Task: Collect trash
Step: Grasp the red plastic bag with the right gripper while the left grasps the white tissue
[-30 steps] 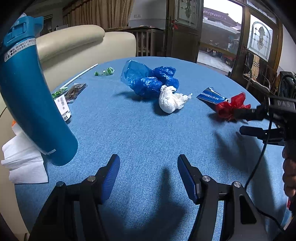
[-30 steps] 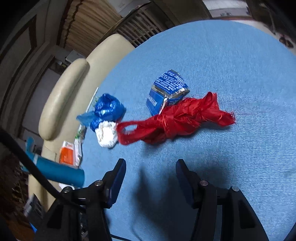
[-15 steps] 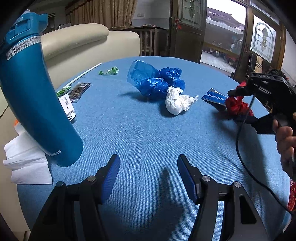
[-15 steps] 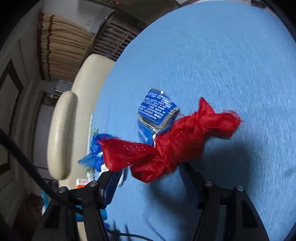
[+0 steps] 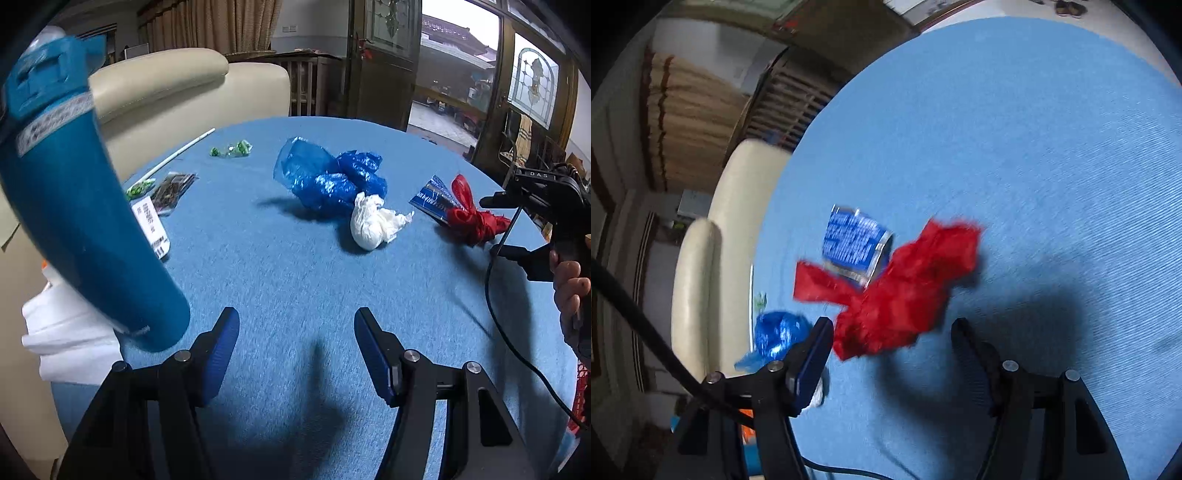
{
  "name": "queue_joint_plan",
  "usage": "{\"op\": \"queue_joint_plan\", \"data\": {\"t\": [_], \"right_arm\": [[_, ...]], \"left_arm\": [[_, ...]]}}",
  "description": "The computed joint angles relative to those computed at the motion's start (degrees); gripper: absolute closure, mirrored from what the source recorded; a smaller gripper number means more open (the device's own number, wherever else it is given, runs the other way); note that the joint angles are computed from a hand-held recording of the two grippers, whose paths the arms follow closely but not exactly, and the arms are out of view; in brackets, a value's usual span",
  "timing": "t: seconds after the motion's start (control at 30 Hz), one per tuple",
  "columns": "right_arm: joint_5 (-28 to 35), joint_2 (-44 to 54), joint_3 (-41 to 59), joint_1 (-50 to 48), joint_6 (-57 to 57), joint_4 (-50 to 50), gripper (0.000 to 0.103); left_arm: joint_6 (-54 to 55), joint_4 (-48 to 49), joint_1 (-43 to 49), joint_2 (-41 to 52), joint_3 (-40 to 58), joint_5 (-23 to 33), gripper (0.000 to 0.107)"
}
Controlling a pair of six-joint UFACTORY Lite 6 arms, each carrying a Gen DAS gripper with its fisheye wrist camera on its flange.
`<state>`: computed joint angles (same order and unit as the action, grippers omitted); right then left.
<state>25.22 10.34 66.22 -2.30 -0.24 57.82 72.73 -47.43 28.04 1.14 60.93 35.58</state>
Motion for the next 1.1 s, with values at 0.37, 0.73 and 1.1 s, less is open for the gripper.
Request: {"op": "queue_joint_plan", "data": {"t": [0.37, 0.73, 1.1], "right_arm": [[-1.5, 11.5, 15.3, 3.9, 22.1, -23.9, 0.064], [-3.9, -0.7, 3.5, 4.2, 8.2, -21.4, 0.068], [-3.3, -22.5, -12.9, 1.1, -5.2, -18.4, 0.068]], "left_arm": [[-16.6, 9.5, -5.8, 10.3, 15.7, 3.0, 0.039], [-35.7, 18.9, -17.0, 26.5, 32.4, 4.7, 0.038], [-35.9, 19.4, -21.4, 27.0, 30.4, 3.0, 0.081]]}}
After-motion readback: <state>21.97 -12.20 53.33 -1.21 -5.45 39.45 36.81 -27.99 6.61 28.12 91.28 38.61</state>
